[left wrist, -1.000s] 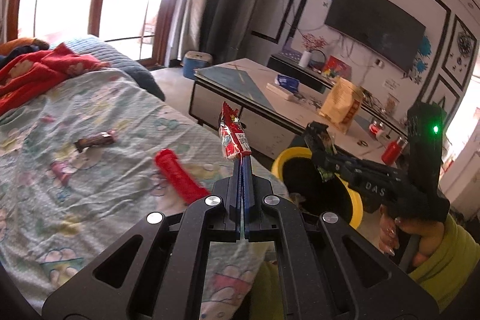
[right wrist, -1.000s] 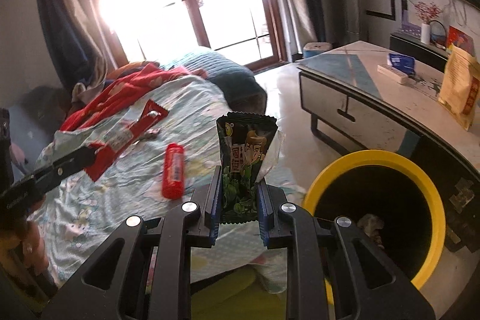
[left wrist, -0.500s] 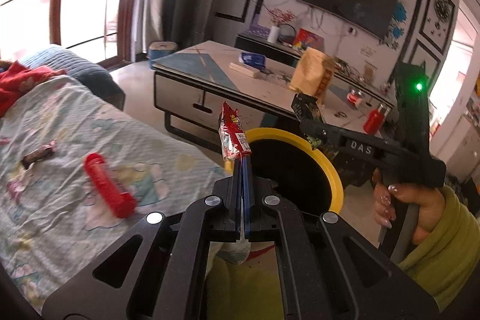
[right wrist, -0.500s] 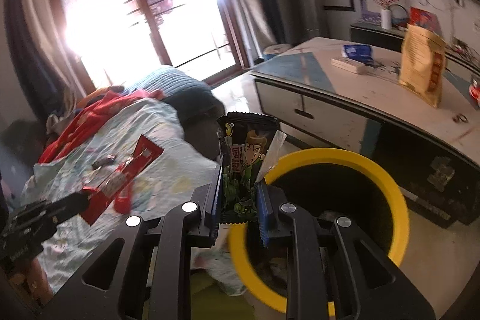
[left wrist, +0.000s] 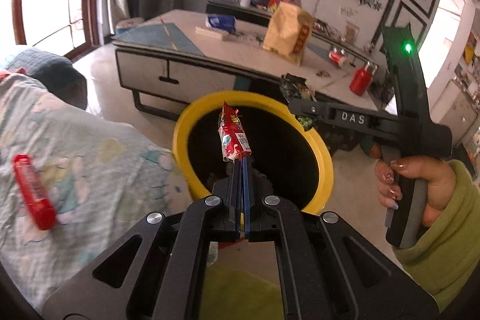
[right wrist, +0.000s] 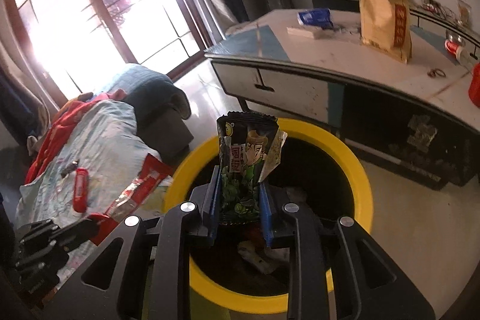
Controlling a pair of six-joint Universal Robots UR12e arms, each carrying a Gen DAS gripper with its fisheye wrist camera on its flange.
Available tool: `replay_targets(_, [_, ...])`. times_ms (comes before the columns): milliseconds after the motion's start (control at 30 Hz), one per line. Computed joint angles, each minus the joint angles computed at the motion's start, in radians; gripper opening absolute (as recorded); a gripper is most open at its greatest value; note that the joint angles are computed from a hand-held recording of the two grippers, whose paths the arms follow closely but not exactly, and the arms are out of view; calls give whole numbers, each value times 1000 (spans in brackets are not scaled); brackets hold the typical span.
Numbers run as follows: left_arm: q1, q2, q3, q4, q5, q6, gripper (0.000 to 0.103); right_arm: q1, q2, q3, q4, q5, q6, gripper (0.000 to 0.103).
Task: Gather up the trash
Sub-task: 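Lower both grippers into the bin and open them to drop the items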
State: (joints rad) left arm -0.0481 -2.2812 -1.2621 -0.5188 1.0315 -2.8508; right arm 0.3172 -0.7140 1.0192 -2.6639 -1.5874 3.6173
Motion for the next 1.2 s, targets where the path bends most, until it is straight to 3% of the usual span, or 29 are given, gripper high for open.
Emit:
replay_targets(267, [-33,-52,71,-133,21,58,0,-16,10,-6,41,56,28,30])
replay_targets(467, [-43,-69,96,-167,21,50,2,-34,4,19,25,75,76,38])
replay_targets(700, [-35,-72,97,-138,11,-8,36,-44,4,34,34,92,112,42])
replay_targets(1000, [-13,-48,59,-41,-12,-80,67,-33,8,16,28,78,81,51])
replay_targets(1200, [8,-17,15,65,1,-144,82,-16,10,-1,5,62,55,55])
